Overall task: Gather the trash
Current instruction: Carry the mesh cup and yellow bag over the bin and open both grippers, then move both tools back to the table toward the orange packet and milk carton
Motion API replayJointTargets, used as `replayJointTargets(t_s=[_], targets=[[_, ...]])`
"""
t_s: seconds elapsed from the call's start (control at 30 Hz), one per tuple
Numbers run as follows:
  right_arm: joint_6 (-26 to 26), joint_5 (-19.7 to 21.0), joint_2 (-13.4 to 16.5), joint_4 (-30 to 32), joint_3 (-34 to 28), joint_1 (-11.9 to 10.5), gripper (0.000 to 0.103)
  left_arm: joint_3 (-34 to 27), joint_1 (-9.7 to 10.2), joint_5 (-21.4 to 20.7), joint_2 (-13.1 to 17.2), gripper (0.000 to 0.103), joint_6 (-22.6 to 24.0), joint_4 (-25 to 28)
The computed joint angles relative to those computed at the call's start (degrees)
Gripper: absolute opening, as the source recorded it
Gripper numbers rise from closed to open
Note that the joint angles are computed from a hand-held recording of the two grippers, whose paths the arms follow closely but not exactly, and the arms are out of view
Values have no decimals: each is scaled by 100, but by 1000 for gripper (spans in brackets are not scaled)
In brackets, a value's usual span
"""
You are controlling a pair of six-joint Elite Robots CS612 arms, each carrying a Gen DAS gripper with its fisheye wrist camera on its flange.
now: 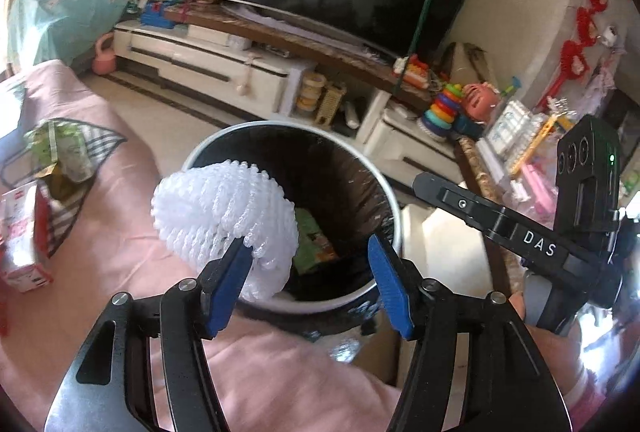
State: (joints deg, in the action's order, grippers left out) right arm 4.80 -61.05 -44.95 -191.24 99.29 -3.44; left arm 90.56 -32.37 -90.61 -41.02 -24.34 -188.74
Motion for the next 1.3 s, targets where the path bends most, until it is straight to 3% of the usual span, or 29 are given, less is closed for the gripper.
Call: replayJointTargets(t_s=[0.23,0.33,0.43,0.63,0.73,1.13,1.3], targets=[[291,-125,-47,-270,122,-89,48,-182,26,-237,153,62,76,369],[327,-122,-72,-326,174,-104,48,-41,8,-216,107,63,122,142],[357,-103,-101,-421,231,-101,48,120,-1,-175,19,70,154,4],[390,19,-130,-606,291,-74,52,403,35,-92,-77,74,-79,-294],[356,33,-150,-697,314,-45,52,362,70,-157,-51,74,-194,-307],[566,-54,-182,-974,411,-139,52,-177,50,-546,199,74,102,-370],[633,-22,-170,-1050,430,-170,52,36,45,-470,96,74,61,-441]])
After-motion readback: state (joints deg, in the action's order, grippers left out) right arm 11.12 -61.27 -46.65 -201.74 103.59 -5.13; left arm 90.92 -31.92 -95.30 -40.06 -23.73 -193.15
